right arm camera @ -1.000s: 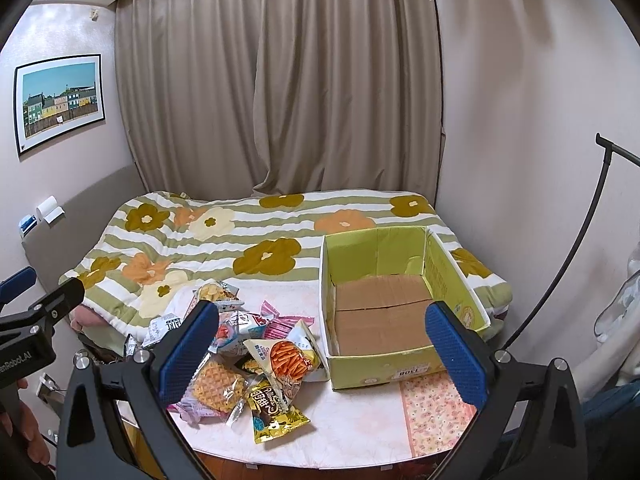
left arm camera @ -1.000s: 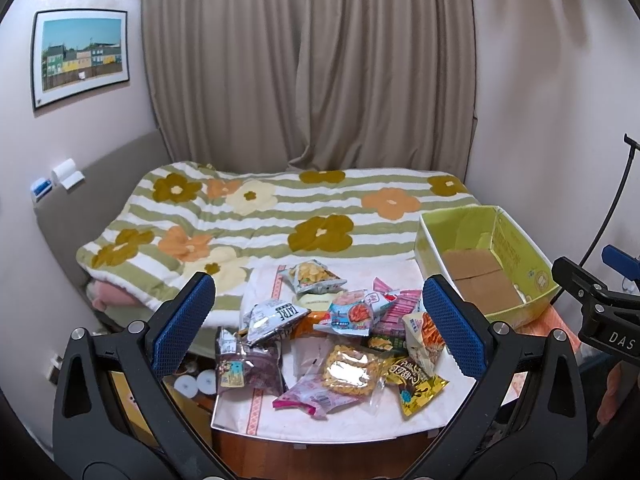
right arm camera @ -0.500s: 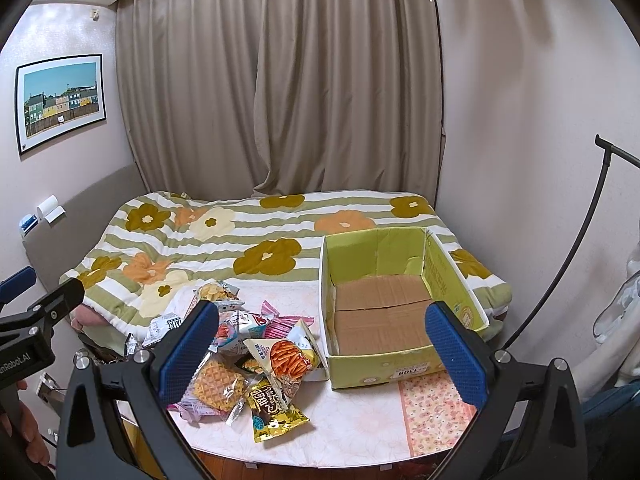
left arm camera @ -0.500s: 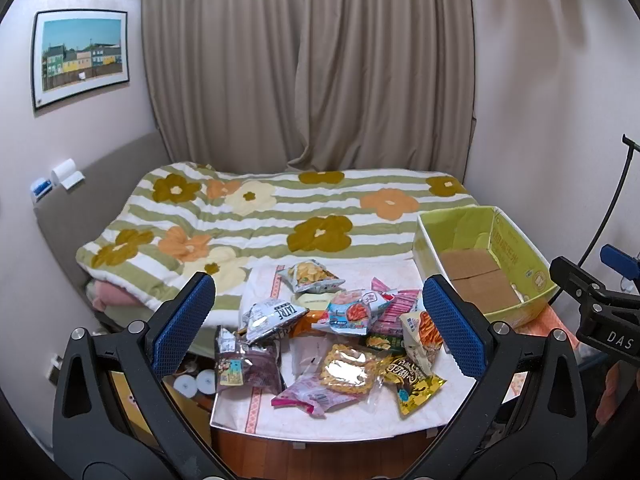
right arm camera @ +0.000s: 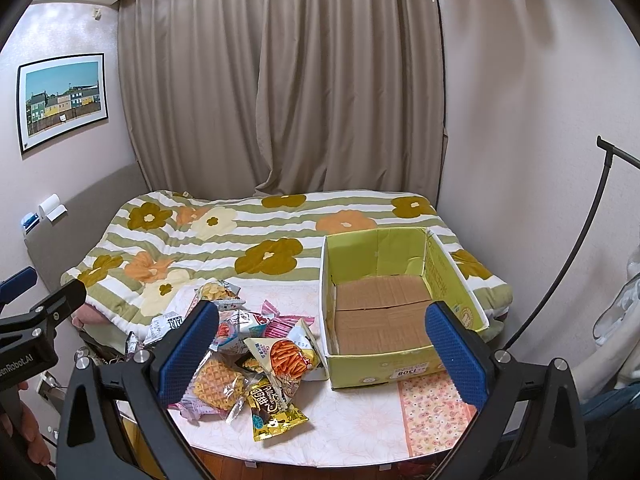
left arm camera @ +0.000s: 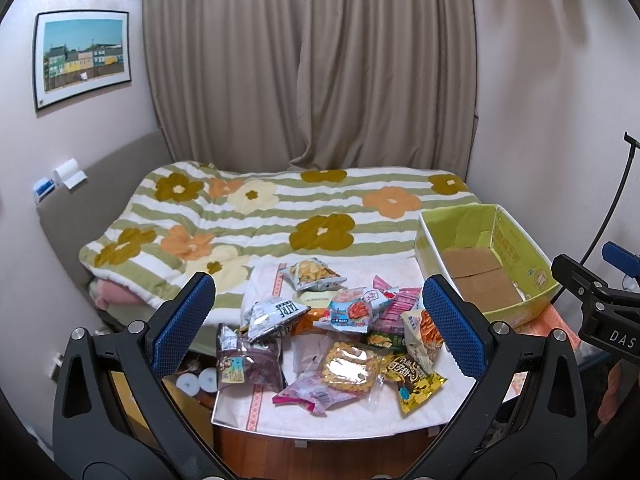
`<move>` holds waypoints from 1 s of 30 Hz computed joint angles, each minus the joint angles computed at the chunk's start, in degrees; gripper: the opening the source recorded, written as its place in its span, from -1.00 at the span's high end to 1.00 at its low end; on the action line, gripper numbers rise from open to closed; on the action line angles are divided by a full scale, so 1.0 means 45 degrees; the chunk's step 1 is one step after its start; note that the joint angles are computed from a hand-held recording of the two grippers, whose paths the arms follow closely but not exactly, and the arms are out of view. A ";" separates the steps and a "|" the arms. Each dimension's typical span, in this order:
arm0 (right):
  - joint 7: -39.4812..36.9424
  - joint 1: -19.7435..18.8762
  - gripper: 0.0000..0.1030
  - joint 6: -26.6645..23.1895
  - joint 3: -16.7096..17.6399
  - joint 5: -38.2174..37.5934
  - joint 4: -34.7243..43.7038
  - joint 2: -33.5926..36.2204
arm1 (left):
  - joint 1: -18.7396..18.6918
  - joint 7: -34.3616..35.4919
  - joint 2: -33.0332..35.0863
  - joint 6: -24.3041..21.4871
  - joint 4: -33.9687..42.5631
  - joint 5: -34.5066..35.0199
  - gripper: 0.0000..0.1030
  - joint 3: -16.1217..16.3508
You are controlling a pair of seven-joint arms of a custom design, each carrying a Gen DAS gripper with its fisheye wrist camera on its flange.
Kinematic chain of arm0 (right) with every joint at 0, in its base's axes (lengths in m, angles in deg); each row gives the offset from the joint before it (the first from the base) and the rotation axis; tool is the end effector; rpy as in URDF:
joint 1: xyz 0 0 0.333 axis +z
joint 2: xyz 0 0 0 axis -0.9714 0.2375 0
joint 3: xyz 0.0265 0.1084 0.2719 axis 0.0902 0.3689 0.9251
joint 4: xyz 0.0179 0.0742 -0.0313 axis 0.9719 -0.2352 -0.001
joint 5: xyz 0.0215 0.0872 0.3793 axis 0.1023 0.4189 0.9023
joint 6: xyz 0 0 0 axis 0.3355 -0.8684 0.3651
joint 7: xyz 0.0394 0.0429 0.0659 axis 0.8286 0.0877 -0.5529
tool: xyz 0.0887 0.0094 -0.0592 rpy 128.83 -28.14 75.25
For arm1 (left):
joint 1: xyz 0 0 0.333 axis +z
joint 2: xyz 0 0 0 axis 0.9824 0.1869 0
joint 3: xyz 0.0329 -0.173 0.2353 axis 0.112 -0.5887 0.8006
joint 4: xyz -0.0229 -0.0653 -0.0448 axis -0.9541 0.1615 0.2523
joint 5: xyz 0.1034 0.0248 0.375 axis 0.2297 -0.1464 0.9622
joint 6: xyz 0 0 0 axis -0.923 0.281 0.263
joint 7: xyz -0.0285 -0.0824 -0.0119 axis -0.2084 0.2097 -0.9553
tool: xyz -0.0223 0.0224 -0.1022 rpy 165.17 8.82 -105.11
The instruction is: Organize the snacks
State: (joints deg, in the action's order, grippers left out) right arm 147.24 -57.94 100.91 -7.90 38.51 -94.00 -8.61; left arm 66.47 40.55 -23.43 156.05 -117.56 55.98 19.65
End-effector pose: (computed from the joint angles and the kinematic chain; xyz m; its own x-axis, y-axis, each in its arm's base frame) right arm 0.6535 0.1539 0.5545 0.0549 -0.9966 -0.0619 -0.5214 0.0243 -0.8530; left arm 0.6368 -0.2218 0.5843 0.0675 -0.9967 -0.0443 -0.5045 0.0042 -0.8634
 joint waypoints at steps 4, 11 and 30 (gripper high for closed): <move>0.0035 0.0025 -0.99 -0.0013 -0.0009 -0.0024 -0.0009 -0.0014 | -0.0015 -0.0021 -0.0028 -0.0011 -0.0035 0.0038 -0.99 -0.0002; 0.0101 0.0037 -0.99 -0.0008 -0.0013 -0.0075 -0.0013 -0.0020 | -0.0030 -0.0022 -0.0002 -0.0062 0.0015 0.0044 -0.99 -0.0014; 0.0003 -0.0035 -0.99 -0.0038 0.0072 0.0053 -0.0035 -0.0037 | -0.0110 -0.0534 -0.0143 0.0039 -0.0158 0.0586 -0.99 0.0053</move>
